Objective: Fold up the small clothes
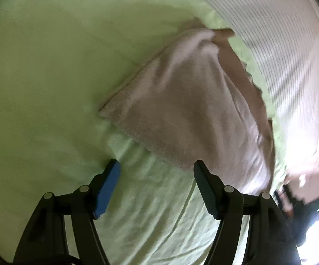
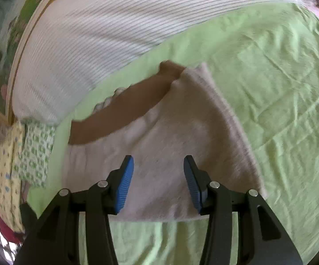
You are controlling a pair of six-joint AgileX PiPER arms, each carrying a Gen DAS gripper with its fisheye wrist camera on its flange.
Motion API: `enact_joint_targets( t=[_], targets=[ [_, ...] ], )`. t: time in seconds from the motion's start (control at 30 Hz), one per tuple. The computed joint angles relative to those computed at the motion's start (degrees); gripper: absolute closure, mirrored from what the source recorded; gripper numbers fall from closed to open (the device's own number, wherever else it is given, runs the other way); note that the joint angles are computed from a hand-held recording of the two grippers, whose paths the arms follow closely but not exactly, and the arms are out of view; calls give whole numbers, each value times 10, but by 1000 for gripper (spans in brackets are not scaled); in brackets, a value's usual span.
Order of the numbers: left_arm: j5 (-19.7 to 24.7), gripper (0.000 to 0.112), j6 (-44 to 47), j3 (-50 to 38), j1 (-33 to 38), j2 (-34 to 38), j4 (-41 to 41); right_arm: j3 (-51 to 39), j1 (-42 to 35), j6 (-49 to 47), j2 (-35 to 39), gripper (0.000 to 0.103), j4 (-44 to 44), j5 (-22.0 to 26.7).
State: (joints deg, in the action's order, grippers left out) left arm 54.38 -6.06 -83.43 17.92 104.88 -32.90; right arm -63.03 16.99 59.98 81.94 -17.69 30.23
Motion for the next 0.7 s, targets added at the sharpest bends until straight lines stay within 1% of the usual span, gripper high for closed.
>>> enact_joint_targets(
  t=[0.1,0.2,0.27,0.33,0.37,0.4,0.43,0.5,0.53,0.57,0.63,0.7],
  targets=[
    [-20,39,4,-6,12,14,-36,-10,20,1,14,55,-13,11],
    [-44,39,-11,-21,12,35,-58,-16,25,-17,23,55,-5,15],
    [-60,39,-21,-30,5,44,-60,-18,23,-26,30,55,0,17],
    [-75,42,-34,-42,-4,51,-52,-23,19,-30,38,55,-6,22],
    [-78,53,-32,-47,-7,56,-54,-25,17,-33,42,55,-10,24],
    [-73,71,-33,-62,-9,66,-56,-29,16,-34,46,55,-15,30],
    [-62,79,-22,-74,-7,76,-67,-34,14,-41,52,55,-20,35],
    [-59,96,-8,-86,-7,81,-73,-38,6,-63,57,55,-11,33],
    [-59,98,0,-90,-7,77,-70,-40,2,-72,60,55,-6,31],
    [-59,99,2,-95,-10,75,-63,-43,-2,-77,63,57,-6,31],
    [-55,100,19,-112,-16,68,-55,-46,-9,-86,69,66,-4,25],
    [-51,101,34,-136,-29,61,-42,-50,-21,-113,81,77,20,17]
  ],
)
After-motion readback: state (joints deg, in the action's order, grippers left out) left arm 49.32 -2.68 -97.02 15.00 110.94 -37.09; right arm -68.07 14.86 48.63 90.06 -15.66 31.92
